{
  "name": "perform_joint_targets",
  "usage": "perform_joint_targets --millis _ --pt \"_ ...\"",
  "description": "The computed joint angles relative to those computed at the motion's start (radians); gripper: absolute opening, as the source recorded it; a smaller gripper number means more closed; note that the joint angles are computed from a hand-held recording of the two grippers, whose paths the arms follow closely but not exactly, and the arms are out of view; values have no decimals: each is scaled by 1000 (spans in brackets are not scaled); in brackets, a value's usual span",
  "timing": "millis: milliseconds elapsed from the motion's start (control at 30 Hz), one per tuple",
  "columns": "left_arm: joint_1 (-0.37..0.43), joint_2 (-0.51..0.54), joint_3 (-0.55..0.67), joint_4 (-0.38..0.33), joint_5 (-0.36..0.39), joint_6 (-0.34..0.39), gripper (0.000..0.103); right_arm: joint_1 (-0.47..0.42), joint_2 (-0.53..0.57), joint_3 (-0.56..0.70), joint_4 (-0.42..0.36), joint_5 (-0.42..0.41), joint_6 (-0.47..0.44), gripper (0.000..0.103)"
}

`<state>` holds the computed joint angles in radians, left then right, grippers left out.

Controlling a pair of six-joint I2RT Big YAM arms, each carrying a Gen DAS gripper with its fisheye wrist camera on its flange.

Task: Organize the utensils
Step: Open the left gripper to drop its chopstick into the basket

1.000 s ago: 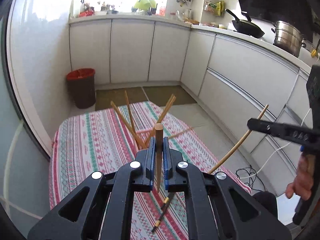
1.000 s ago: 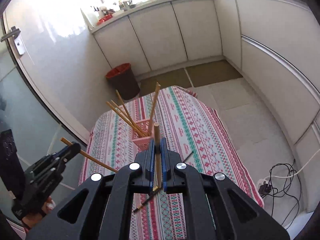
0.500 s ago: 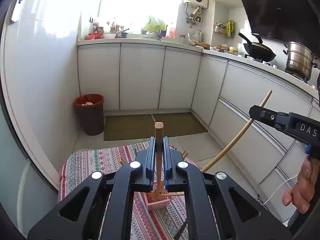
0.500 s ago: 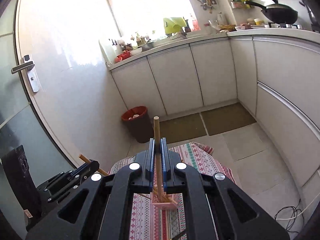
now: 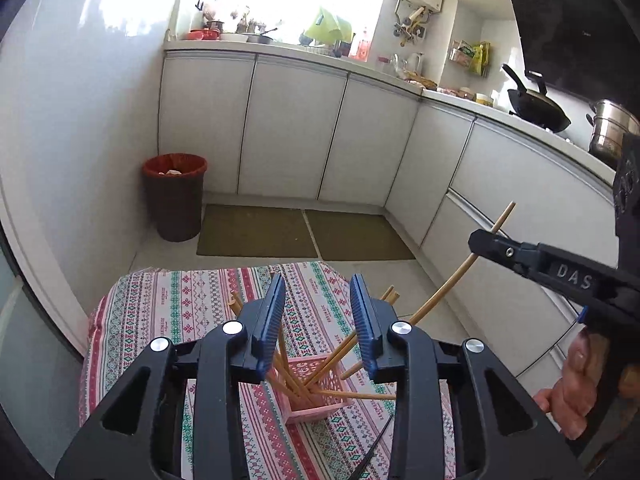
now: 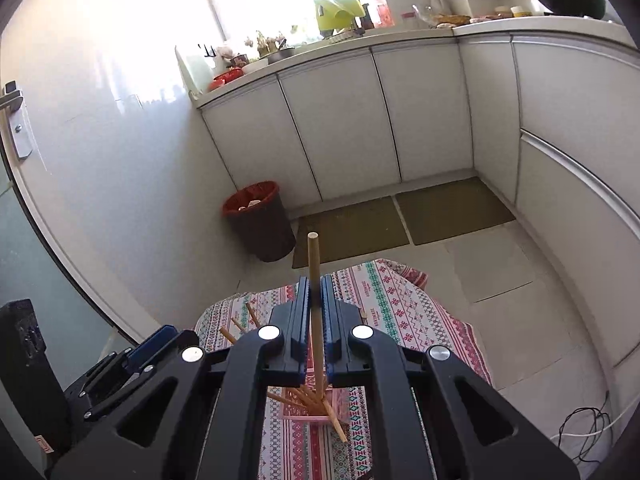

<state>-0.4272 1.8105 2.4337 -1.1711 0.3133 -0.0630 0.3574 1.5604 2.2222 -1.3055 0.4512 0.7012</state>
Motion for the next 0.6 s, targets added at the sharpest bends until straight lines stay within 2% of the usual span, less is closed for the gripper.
perform_joint_targets --millis 200,600 --pt "17 -23 -27 43 -7 -37 35 8 26 18 -5 11 -7 6" --pt "39 -4 -19 15 14 -39 35 18 63 7 -16 25 7 6"
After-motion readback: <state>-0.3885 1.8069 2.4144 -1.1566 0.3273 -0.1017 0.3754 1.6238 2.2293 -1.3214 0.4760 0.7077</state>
